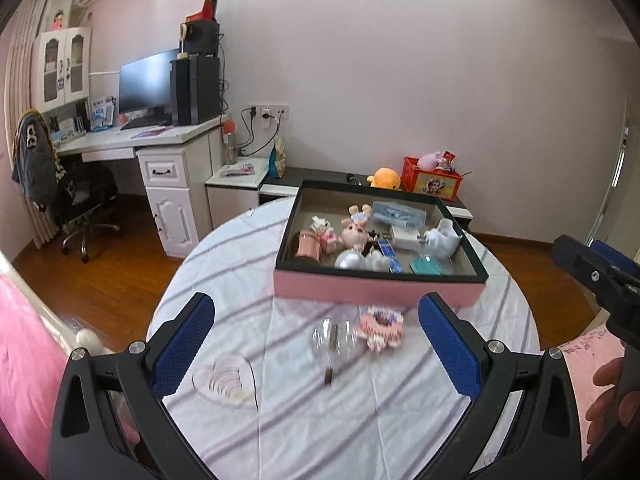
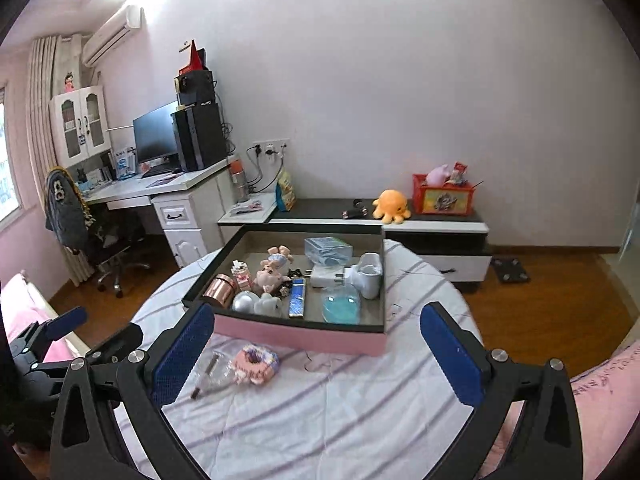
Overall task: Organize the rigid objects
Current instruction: 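Open both tools and withdraw them toward the last items on the table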
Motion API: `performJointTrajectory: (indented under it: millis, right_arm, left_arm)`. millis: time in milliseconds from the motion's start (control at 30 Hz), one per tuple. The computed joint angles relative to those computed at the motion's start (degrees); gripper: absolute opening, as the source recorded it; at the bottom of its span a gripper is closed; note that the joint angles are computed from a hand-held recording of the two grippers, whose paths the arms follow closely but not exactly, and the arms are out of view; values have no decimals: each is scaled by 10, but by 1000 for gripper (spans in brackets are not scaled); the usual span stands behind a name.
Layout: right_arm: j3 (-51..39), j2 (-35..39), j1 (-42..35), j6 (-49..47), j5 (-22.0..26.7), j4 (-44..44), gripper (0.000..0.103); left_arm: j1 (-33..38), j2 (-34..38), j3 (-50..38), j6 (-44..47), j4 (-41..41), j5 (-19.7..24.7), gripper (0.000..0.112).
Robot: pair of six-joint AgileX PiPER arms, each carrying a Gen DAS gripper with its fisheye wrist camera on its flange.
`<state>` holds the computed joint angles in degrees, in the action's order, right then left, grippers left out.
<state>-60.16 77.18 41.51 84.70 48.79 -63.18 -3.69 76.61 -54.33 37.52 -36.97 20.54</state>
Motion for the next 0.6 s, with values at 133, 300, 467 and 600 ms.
performJointTrajectory:
  millis: [133, 300, 467, 600]
  right_arm:
    - [22, -14, 68, 49, 75, -33, 103]
    - [44, -29, 106, 82, 109, -39, 103]
    - [57, -34, 107, 83, 102, -27, 103]
    - [68, -35, 105, 88, 96, -22, 103]
  left_arm:
    - [2, -27, 31, -1, 2, -2, 103]
    - [9, -49, 53, 7, -4, 3, 103]
    - [8, -62, 67, 9, -5, 6, 103]
    - [5, -65, 69, 7, -2, 8, 103]
